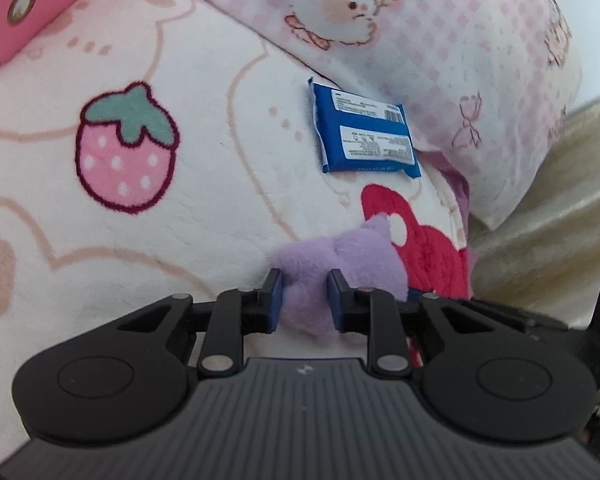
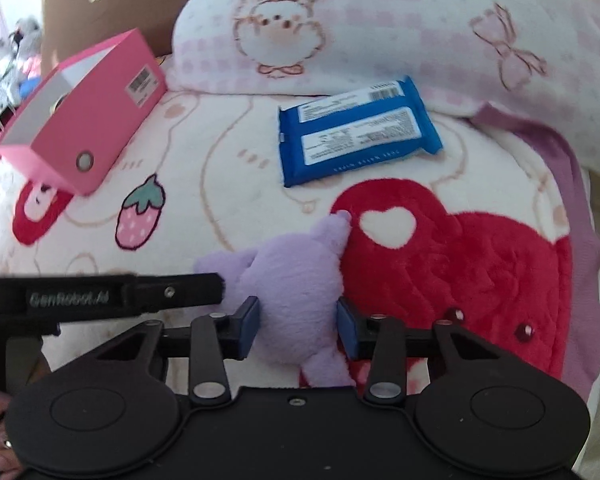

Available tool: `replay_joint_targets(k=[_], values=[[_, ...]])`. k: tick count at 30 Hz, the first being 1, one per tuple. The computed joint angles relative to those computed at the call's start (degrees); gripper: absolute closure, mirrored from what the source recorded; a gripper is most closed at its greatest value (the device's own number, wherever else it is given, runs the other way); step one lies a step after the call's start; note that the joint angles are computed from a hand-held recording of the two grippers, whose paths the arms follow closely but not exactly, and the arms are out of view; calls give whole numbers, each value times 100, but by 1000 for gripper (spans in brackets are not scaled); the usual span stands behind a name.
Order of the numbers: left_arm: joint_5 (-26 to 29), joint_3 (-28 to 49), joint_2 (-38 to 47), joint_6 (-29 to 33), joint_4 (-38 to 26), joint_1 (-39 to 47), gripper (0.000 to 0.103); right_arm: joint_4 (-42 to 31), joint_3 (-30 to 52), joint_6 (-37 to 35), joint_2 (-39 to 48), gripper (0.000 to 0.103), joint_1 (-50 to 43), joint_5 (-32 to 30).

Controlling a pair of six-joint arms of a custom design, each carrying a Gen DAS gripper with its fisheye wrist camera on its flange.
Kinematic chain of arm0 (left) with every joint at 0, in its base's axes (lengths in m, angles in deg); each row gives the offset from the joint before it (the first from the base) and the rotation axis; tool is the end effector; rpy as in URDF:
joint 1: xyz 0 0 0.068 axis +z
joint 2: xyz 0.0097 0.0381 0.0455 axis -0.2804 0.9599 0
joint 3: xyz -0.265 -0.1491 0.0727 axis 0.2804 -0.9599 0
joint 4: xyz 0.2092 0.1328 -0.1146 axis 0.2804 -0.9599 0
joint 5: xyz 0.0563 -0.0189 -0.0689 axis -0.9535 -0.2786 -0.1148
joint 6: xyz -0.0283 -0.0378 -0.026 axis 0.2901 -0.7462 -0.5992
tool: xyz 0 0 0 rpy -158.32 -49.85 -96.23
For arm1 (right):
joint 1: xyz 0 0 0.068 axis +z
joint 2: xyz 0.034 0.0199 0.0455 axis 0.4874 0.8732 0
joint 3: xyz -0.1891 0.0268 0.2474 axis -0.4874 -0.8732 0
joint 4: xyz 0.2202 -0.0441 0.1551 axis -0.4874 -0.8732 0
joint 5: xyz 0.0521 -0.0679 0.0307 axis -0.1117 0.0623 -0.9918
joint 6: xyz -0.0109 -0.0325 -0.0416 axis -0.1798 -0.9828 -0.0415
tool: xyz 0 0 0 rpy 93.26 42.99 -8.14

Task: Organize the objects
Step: 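Close the left gripper on the lilac plush toy, then lift the plush toy with the left gripper and carry it over the pink box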

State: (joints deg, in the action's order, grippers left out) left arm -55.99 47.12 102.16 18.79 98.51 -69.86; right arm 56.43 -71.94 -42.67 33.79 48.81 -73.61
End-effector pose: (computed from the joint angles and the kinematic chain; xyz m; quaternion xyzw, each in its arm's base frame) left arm 0.1677 -0.2241 0.0566 -0.0791 0.9024 -0.3452 0.2457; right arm 0.1512 0.0558 0.0789 -0.0765 0.9547 0.0970 0.2708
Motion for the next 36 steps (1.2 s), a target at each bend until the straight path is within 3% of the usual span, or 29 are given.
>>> replay_joint_targets(k=[4, 9, 13, 19, 24, 28, 36], values=[[109, 32, 143, -214, 222, 56, 79, 6, 54, 36, 117, 57, -51, 0], [-18, 89, 112, -144, 110, -36, 79, -372, 153, 127, 34, 54, 199, 227], [-38, 34, 54, -112, 94, -56, 79, -515, 232, 269, 116, 53, 839, 832], [-155, 36, -284, 46, -229, -120, 79, -452, 82, 183, -210, 54, 853, 837], [20, 35, -997, 343, -995, -22, 79, -1115, 176, 370, -820, 52, 1424, 1326], [-25, 95, -1615, 553, -1891, 8, 78, -1347, 226, 605, -1112, 52, 1584, 1235], [-413, 39, -3085, 923, -3789, -139, 76, -1784, 371, 1893, -1357, 50, 3345, 2123]])
